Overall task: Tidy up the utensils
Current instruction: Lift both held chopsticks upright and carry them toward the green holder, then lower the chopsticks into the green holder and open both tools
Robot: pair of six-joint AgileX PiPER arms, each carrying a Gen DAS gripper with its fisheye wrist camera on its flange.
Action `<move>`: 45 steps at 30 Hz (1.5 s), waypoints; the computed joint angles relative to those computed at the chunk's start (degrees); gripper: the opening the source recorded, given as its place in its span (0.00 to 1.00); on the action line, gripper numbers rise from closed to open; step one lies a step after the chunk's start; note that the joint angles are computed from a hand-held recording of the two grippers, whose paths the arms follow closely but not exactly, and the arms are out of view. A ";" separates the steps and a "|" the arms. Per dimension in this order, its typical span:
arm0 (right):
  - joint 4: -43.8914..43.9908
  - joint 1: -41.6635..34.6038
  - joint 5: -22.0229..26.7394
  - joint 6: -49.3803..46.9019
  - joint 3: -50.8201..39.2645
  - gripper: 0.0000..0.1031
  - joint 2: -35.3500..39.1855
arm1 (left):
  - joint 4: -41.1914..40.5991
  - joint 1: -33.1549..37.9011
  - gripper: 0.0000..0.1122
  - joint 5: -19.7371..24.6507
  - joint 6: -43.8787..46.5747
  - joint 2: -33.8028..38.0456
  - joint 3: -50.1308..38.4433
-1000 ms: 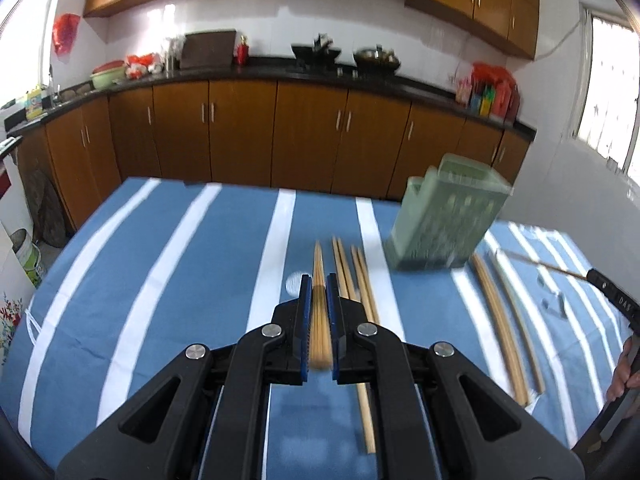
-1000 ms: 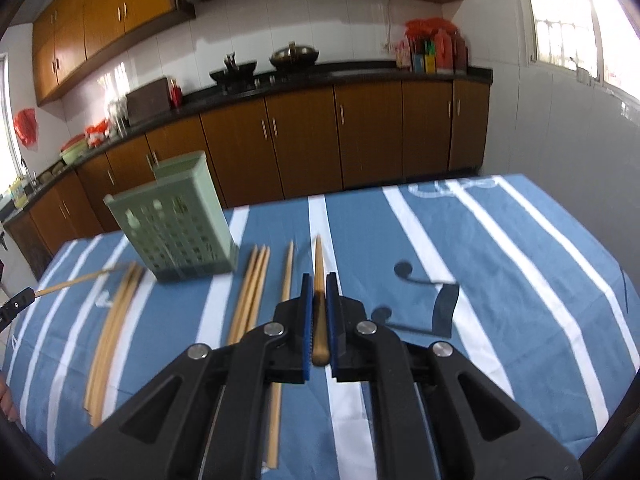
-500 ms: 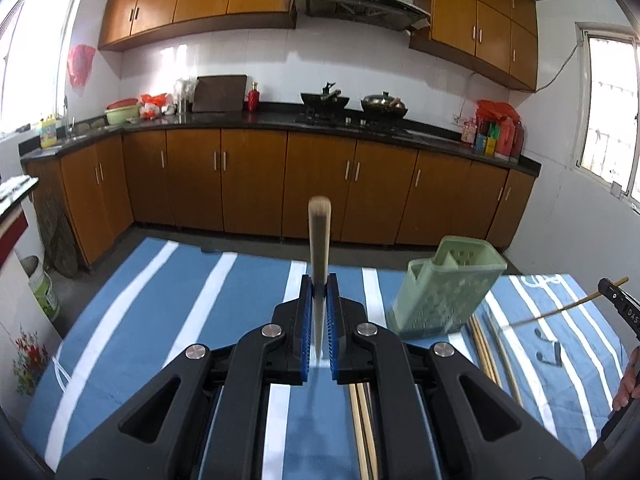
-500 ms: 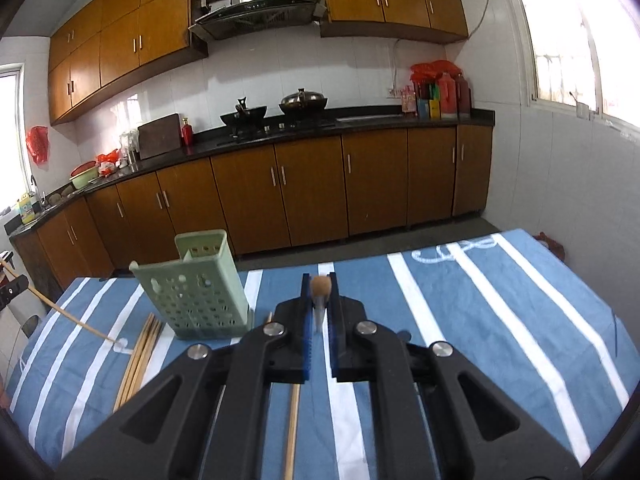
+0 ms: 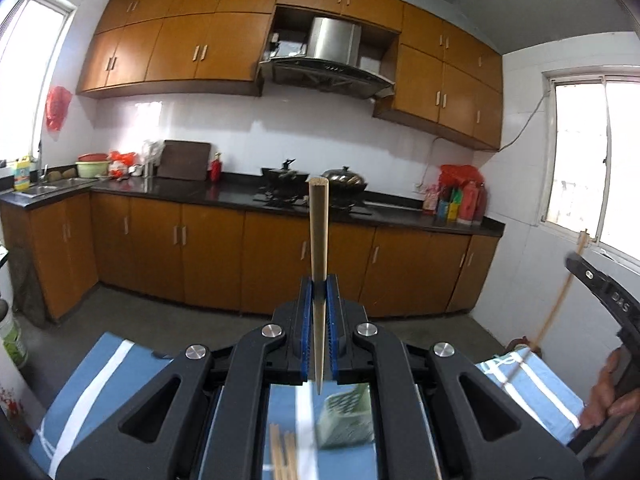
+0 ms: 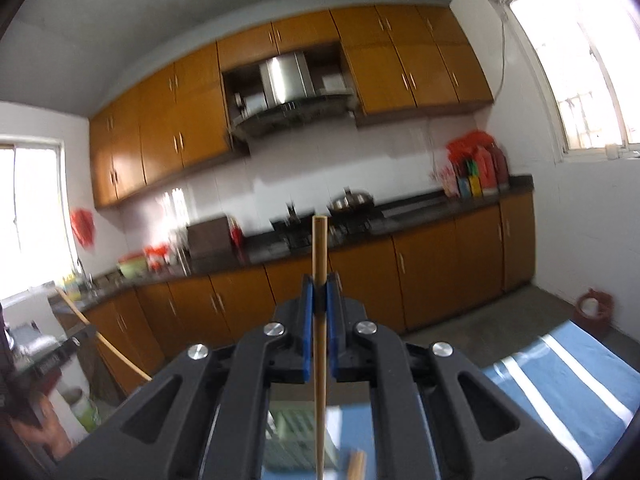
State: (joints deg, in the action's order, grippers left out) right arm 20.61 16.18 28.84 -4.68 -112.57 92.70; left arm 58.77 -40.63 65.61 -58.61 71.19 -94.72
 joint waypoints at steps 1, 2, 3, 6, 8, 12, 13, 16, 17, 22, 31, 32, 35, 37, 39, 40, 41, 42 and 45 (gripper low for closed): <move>-1.05 0.78 -1.25 0.83 -1.11 0.07 1.01 | -0.60 0.42 0.06 -0.72 0.51 1.35 -1.00; -2.42 1.61 -2.70 1.77 -1.80 0.07 1.97 | -1.26 1.05 0.06 -1.63 0.72 1.85 -1.02; -5.07 2.78 -4.46 3.62 -2.54 0.07 3.12 | -2.15 1.86 0.06 -2.87 0.96 2.67 -1.10; -11.65 5.17 -7.75 8.61 -4.71 0.07 6.99 | -4.27 4.29 0.06 -6.17 0.62 3.96 0.21; -13.56 5.74 -8.51 10.42 -5.98 0.07 9.38 | -6.58 6.28 0.06 -8.59 0.86 4.59 1.15; -15.32 5.86 -6.56 12.88 -8.74 0.07 14.50 | -10.74 8.53 0.06 -11.40 1.80 5.58 3.31; -14.42 5.54 -6.00 12.26 -8.77 0.07 15.11 | -10.69 8.57 0.06 -11.56 1.66 5.68 4.03; -13.72 5.24 -5.04 12.23 -7.55 0.07 16.04 | -12.45 9.99 0.06 -12.83 2.26 6.21 5.91; -13.72 5.30 -5.08 12.37 -7.08 0.07 16.26 | -13.54 10.50 0.07 -13.01 2.63 6.49 6.28; -12.53 5.96 -4.16 10.77 -3.53 0.08 15.64 | -16.55 11.54 0.07 -12.37 3.47 7.14 7.48; -12.10 6.11 -4.29 8.73 3.23 0.34 10.22 | -16.72 10.26 0.08 -8.46 3.69 6.82 6.02; -11.65 5.83 -4.20 8.33 4.07 0.34 9.36 | -16.16 9.80 0.12 -7.90 3.34 6.57 5.88; -10.03 4.71 -4.46 7.29 7.16 0.37 6.55 | -13.41 7.85 0.31 -6.22 1.28 5.72 5.92; -9.63 3.97 -4.43 7.25 8.94 0.38 4.84 | -11.51 6.21 0.33 -4.77 0.13 5.12 5.76; -8.52 3.04 -4.24 6.41 10.97 0.38 2.99 | -10.50 5.14 0.33 -3.66 -0.34 4.77 5.46; -7.87 2.46 -4.15 5.83 12.22 0.38 1.92 | -9.79 4.44 0.33 -2.79 -0.75 4.60 5.21; -6.99 1.78 -4.14 5.00 14.11 0.38 0.38 | -9.34 3.98 0.33 -2.41 -1.25 3.97 5.77; -6.01 1.01 -4.07 3.88 15.80 0.38 -0.94 | -8.95 3.41 0.33 -1.88 -1.70 3.48 5.95; -5.27 -0.68 -3.68 2.54 20.72 0.38 -4.23 | -6.31 0.33 0.33 0.68 -4.45 0.45 8.74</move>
